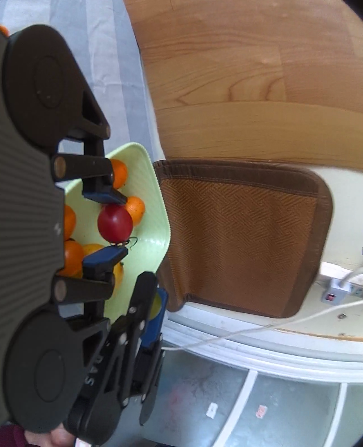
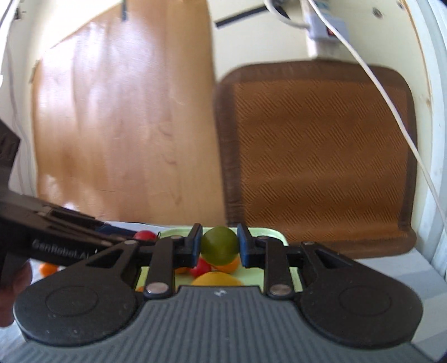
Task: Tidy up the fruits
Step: 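Lower both tomatoes into the green bowl and open both tools, then grasp the orange tomato with the left tool while the right grasps the dark purple tomato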
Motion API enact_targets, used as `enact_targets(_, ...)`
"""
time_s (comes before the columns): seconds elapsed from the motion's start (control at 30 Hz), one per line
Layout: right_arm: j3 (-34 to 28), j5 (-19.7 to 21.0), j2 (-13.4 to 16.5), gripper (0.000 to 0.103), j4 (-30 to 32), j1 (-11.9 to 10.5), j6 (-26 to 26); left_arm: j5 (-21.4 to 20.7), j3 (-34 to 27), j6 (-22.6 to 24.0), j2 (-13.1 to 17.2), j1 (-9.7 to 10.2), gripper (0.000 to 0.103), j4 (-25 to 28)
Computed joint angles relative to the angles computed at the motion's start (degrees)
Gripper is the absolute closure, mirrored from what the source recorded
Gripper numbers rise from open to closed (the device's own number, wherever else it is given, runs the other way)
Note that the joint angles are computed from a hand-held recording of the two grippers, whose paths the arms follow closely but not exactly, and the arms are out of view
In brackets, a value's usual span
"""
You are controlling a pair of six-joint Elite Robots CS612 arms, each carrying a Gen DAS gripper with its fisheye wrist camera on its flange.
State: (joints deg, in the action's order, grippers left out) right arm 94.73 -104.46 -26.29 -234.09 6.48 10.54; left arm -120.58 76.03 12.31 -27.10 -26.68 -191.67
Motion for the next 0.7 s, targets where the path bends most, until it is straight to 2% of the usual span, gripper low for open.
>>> enact_targets(0.1,-0.1,1.3,0.2,0.072,2.7,-0.6,3.1,1.8,-1.0,0.7,0.7,-0.68,0.069,1.5)
enact_targets(0.17,-0.6,-0.2,0.5,0.071,2.8,-0.2,2.6,2.2,-1.7,0.6,1.2,-0.85,0.069,2.8)
enact_targets(0.2,-0.4,-0.9,0.5,0.067,2.8,-0.2,3.1,2.5,-2.2,0.2,1.4,-0.93,0.068,3.3)
enact_targets(0.27,-0.1,-1.1,0.6,0.058,1.6,-0.1,4.6,2.7,-2.6,-1.0,1.6,-0.83,0.063,4.1)
enact_targets(0.37,0.0,-2.5,0.9,0.057,-2.5,0.3,4.9,2.2,-2.3,-2.6,1.1,-0.1,0.059,3.6)
enact_targets(0.5,0.5,-3.0,0.7,0.058,-8.0,1.4,4.8,0.4,-0.2,-7.8,-0.5,3.2,0.059,-3.1)
enact_targets(0.6,0.6,0.8,0.1,0.058,-8.2,2.2,5.4,4.8,2.5,-10.5,-2.1,5.72,0.059,-8.4)
enact_targets(0.7,-0.1,6.2,-0.2,0.058,-4.7,3.4,3.6,9.2,5.3,-11.2,-3.0,7.55,0.059,-11.4)
